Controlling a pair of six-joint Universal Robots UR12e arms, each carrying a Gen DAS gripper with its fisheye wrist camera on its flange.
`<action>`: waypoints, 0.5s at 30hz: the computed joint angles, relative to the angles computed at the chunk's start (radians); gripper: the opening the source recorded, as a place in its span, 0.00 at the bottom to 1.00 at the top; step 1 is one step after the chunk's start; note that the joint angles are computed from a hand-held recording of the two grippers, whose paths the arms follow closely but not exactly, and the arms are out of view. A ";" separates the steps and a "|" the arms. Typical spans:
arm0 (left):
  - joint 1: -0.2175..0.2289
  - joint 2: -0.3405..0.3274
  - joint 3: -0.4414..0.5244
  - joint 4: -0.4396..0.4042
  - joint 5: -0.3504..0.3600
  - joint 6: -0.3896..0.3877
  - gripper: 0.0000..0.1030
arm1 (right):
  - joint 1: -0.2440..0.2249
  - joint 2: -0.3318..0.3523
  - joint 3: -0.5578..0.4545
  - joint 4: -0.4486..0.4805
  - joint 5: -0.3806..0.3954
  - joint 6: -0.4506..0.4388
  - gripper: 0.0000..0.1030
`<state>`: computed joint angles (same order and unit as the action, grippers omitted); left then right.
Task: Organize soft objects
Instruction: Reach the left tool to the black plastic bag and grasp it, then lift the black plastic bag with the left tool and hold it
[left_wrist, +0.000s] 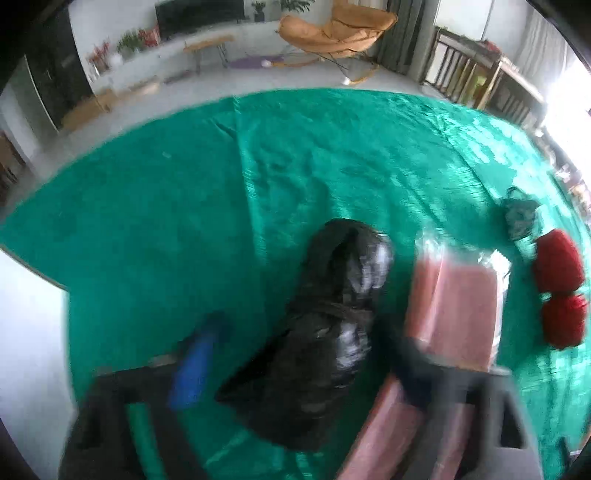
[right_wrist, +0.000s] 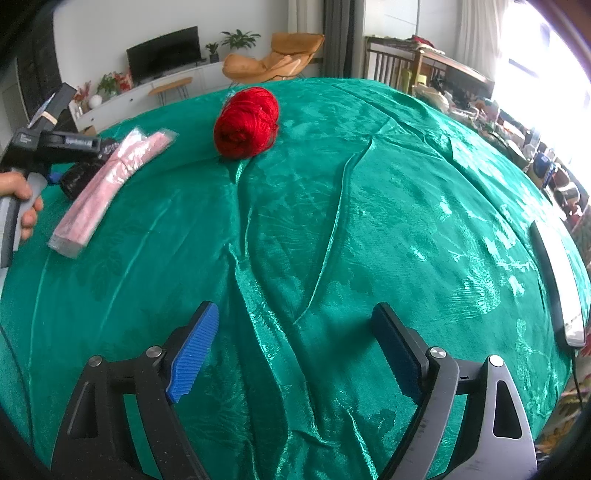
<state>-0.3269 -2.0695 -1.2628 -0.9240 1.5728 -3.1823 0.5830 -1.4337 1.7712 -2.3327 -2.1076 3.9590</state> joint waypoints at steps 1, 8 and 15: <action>0.002 0.008 -0.012 0.012 -0.014 0.007 0.38 | 0.000 0.000 0.000 0.000 0.000 0.000 0.85; -0.006 0.095 -0.112 -0.016 -0.015 -0.056 0.37 | 0.000 0.000 0.000 0.000 0.000 0.000 0.85; -0.015 0.278 -0.331 0.061 -0.022 -0.199 0.37 | 0.000 0.000 0.000 -0.002 0.001 0.000 0.85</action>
